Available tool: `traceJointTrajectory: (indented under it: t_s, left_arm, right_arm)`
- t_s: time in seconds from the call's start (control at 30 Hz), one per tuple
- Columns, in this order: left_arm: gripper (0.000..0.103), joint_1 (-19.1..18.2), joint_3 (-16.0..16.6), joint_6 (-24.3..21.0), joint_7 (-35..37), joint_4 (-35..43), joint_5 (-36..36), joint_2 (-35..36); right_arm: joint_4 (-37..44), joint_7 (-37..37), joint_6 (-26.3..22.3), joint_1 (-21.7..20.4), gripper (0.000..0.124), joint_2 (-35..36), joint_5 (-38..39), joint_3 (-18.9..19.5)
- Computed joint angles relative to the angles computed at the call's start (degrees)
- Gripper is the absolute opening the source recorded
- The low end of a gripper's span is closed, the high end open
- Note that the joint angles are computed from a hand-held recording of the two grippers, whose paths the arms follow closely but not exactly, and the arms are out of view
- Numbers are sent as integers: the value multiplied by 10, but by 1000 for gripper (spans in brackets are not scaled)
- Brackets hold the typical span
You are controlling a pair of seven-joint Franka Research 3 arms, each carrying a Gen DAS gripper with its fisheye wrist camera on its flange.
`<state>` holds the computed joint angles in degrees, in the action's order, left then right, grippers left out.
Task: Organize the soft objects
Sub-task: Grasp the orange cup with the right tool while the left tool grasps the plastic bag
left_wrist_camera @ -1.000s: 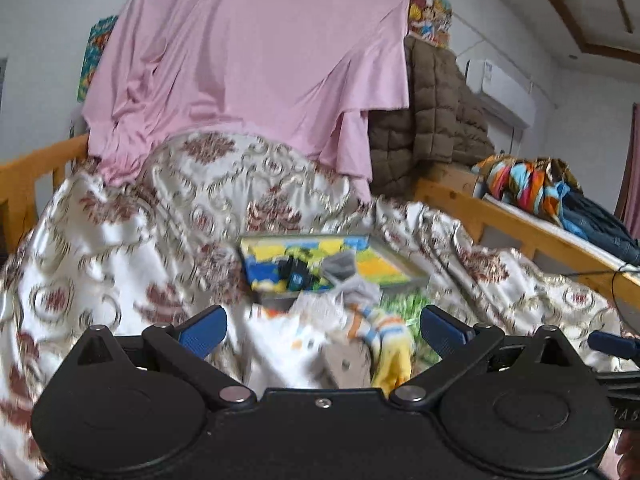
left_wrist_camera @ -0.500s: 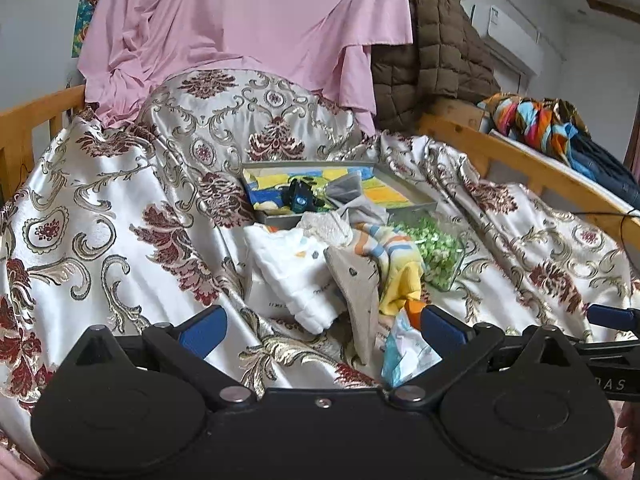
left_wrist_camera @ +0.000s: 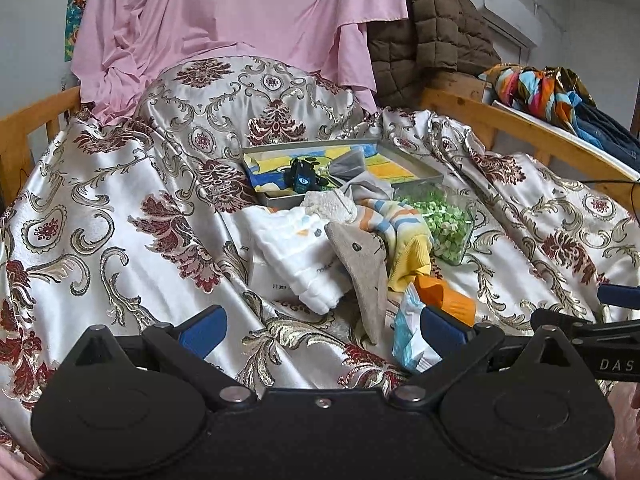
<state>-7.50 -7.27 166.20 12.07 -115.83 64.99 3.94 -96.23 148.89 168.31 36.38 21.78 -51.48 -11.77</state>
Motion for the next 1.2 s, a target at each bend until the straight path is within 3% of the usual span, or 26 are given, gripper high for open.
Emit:
traceJointTrajectory:
  t_s: [0.33, 0.43, 0.77, 0.97, 1.13, 1.2]
  left_arm:
    - [102, -3, -4, -3, 98, 6, -81, 16]
    - [102, -6, -4, 0, 142, 15, -111, 29]
    - [102, 17, -45, 16, 445, 34, -405, 74]
    - [102, 52, -96, 35, 599, 32, -584, 87]
    - [96, 63, -120, 28, 693, 45, -661, 102]
    - [93, 79, -140, 14, 736, 55, -711, 109]
  right_arm:
    - [15, 2, -21, 6, 103, 12, -22, -10]
    - [30, -26, -27, -10, 103, 25, -3, 7]
    - [87, -239, -14, -57, 103, 86, 165, 57]
    - [131, -355, -10, -62, 102, 121, 217, 64]
    - [157, -524, -21, -123, 102, 137, 291, 146]
    - [159, -581, -34, -129, 98, 138, 302, 159]
